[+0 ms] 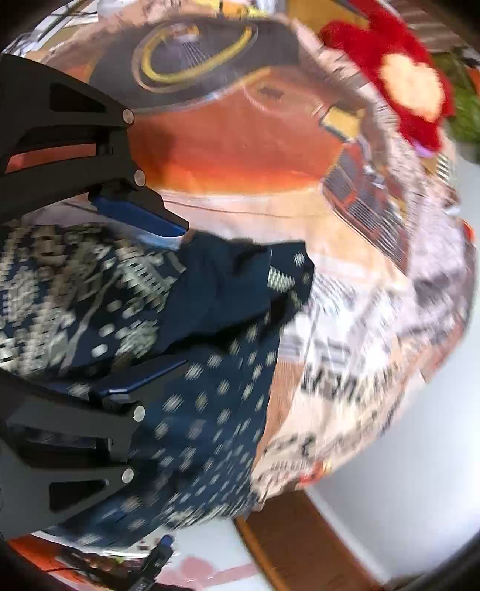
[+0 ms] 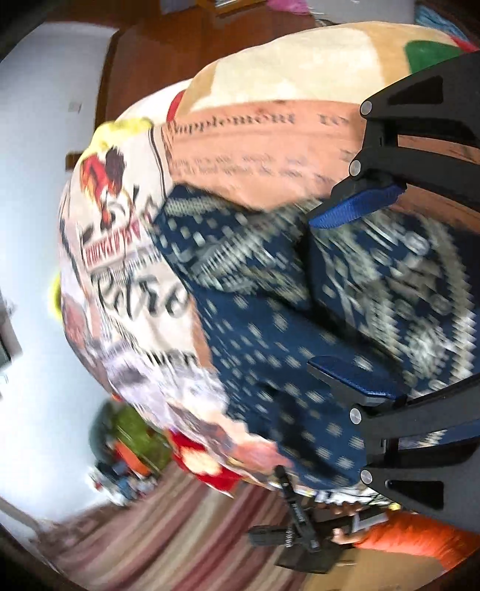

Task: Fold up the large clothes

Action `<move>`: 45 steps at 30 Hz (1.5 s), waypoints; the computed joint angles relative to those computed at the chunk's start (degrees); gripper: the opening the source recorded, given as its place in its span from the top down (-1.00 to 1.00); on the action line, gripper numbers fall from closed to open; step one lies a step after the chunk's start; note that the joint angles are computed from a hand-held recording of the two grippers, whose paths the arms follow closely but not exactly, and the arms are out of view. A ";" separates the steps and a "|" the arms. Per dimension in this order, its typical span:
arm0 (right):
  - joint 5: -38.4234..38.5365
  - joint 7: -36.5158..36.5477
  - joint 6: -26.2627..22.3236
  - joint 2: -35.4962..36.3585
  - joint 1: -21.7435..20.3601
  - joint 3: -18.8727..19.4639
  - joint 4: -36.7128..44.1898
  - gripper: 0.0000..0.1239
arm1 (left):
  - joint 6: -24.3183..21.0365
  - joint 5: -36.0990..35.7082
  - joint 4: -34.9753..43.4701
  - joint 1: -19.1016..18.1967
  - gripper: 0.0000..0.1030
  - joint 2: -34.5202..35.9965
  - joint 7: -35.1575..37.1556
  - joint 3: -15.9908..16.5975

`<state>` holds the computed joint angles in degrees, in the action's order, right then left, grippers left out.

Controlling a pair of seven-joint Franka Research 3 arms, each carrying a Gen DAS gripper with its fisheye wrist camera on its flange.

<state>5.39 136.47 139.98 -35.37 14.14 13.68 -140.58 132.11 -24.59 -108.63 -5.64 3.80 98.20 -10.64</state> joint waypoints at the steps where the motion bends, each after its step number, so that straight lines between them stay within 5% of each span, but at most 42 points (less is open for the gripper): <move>1: 0.28 -0.01 0.38 0.91 -0.52 -0.79 -0.01 -0.14 | -0.31 2.88 2.13 -0.35 -0.28 2.60 -3.08 0.09; 13: 11.80 -7.69 11.80 15.78 -0.50 -9.36 2.66 -0.14 | -4.31 -3.94 14.95 3.82 -0.27 17.36 -3.81 -4.71; 16: 15.67 -12.34 13.39 19.63 0.93 -10.44 5.07 -0.09 | -3.59 -3.30 17.29 3.40 0.19 19.48 -5.24 -4.93; 17: 15.90 -13.27 13.90 20.68 0.95 -10.27 5.73 0.05 | -4.03 -2.43 18.16 3.21 0.42 20.12 -6.02 -4.88; 20: 15.18 -14.19 14.08 23.10 0.65 -9.53 7.64 0.44 | -2.29 0.40 18.59 2.44 0.64 20.13 -6.31 -5.03; 26: 3.94 -9.38 13.75 24.82 -1.87 -7.02 12.12 0.82 | 3.92 7.00 17.79 0.78 0.69 15.92 -4.80 -4.92; 36: -11.28 -4.82 10.95 33.64 -2.43 -8.19 29.06 0.88 | 6.54 14.24 33.55 -1.98 0.69 21.81 -6.16 -4.05; 45: -16.00 -0.53 4.23 46.65 1.16 -13.70 41.44 0.87 | -4.36 22.03 55.84 -2.59 0.59 39.51 -12.98 -1.70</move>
